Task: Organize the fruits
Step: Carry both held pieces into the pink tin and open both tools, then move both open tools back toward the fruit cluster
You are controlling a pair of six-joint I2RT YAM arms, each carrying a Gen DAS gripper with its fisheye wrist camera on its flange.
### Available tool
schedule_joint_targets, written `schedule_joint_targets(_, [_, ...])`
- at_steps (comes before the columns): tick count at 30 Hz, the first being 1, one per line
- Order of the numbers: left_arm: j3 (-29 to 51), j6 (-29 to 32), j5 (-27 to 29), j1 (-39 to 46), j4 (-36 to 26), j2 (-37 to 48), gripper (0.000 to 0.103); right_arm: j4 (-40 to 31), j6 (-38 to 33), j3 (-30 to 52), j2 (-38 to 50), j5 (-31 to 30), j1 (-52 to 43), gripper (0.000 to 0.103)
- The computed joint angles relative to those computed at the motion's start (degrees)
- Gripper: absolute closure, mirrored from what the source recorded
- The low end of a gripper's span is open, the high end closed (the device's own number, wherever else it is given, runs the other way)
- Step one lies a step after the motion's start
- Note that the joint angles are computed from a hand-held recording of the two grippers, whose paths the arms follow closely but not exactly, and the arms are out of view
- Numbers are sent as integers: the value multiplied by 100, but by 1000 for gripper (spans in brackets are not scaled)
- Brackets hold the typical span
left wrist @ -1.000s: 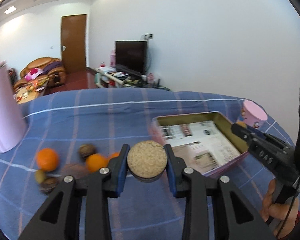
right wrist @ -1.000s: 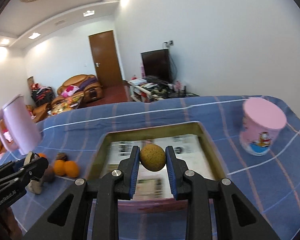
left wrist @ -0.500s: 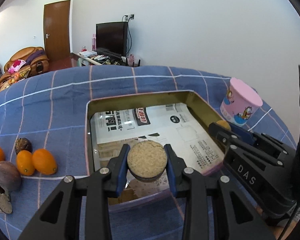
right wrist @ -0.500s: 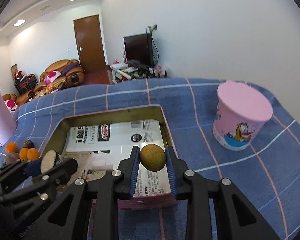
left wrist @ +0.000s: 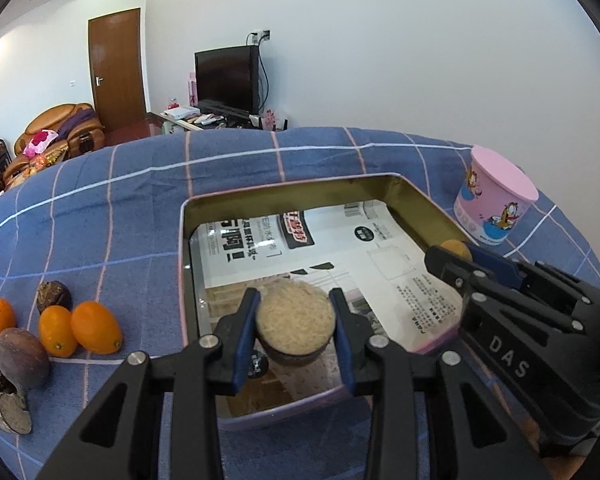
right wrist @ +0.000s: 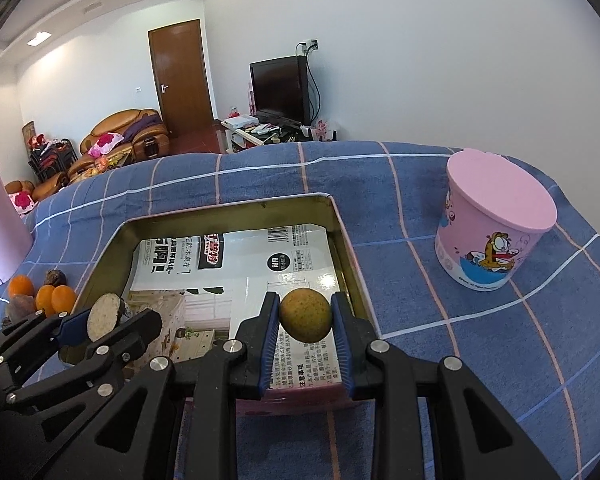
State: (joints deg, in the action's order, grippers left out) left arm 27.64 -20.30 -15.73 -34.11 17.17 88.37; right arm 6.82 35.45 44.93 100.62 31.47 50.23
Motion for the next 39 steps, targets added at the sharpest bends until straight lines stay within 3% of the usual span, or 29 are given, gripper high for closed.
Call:
schedule_joint_targets(5, [-207,-35,-281,-77,264,-189,43,502,105,-310,-177,-342,-96,59])
schedule_joint_targets(8, [-361,-52,-543,-192,344,-433,22,901,230,-603,-382,-495,-192,59])
schedule_joint_targets(11, [-588,5,-984,-407,531,-776,0,1289,258,-890,-605,-193,-125,54])
schedule_joint_targets(14, [-785,212,-1498,-626,713,-1024,0,1516,208,-987,-699,377,24,33])
schedule_joint_targets(19, [-1044,327,-1636,-445,662,-1321,0,1678,-4,-988,-681,1644,403,29])
schedule_joint_targets(22, [-1179,319,-1590,-187,531,-1538,0,1739,-17,-960,-566,2174,544,22])
schedule_joint_targets(29, [-1611,485,-1387,441,323,-2064,0,1327,120,-701,-384,2392,674,22])
schedule_joint_targets(39, [-2172,994,-496,1627,-78,-3190,0,626,878,-334,-158,2639,1152,22])
